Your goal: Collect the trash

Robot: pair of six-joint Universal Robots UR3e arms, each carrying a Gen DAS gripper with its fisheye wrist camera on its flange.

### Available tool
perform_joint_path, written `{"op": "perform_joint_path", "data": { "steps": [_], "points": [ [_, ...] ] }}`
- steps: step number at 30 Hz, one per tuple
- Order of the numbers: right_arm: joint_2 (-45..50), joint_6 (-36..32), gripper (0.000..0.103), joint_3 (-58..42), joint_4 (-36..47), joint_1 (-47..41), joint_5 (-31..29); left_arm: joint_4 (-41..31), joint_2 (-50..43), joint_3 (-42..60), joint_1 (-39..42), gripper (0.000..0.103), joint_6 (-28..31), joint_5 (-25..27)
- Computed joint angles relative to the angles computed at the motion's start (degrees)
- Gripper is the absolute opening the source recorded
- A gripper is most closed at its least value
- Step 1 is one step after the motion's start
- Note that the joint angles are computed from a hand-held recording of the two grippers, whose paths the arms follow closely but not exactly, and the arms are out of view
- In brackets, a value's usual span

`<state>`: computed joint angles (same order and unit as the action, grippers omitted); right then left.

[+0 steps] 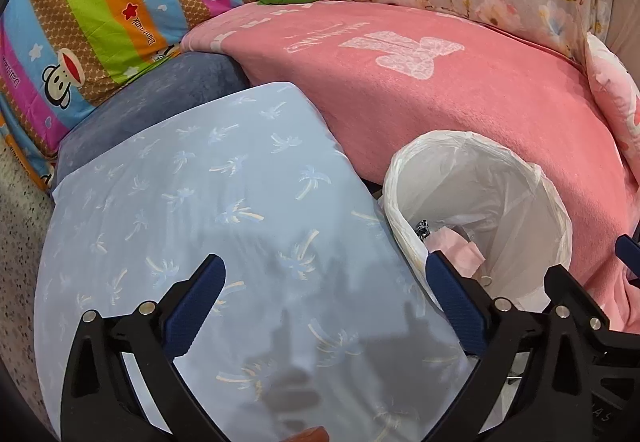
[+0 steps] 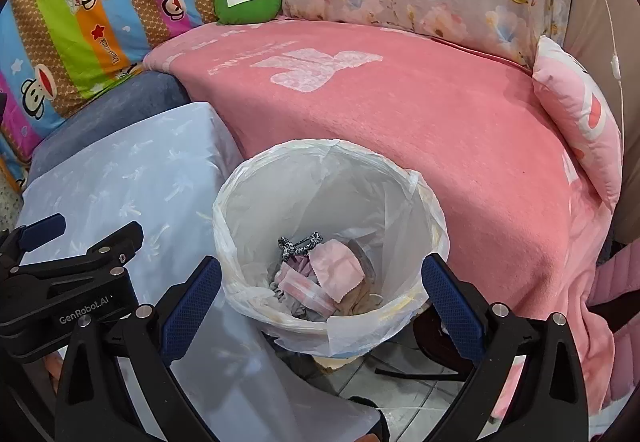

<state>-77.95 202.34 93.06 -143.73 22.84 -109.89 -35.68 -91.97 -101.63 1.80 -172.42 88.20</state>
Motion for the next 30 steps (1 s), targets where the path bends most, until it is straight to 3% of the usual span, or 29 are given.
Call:
{"op": "perform_joint_path", "data": {
  "steps": [30],
  "points": [
    [-3.3,1.7,0.098,5.5,-0.2,-1.0,0.1,-0.5,-0.7,0.3,-4.3,0.096,-2.7,4.1]
  ]
}}
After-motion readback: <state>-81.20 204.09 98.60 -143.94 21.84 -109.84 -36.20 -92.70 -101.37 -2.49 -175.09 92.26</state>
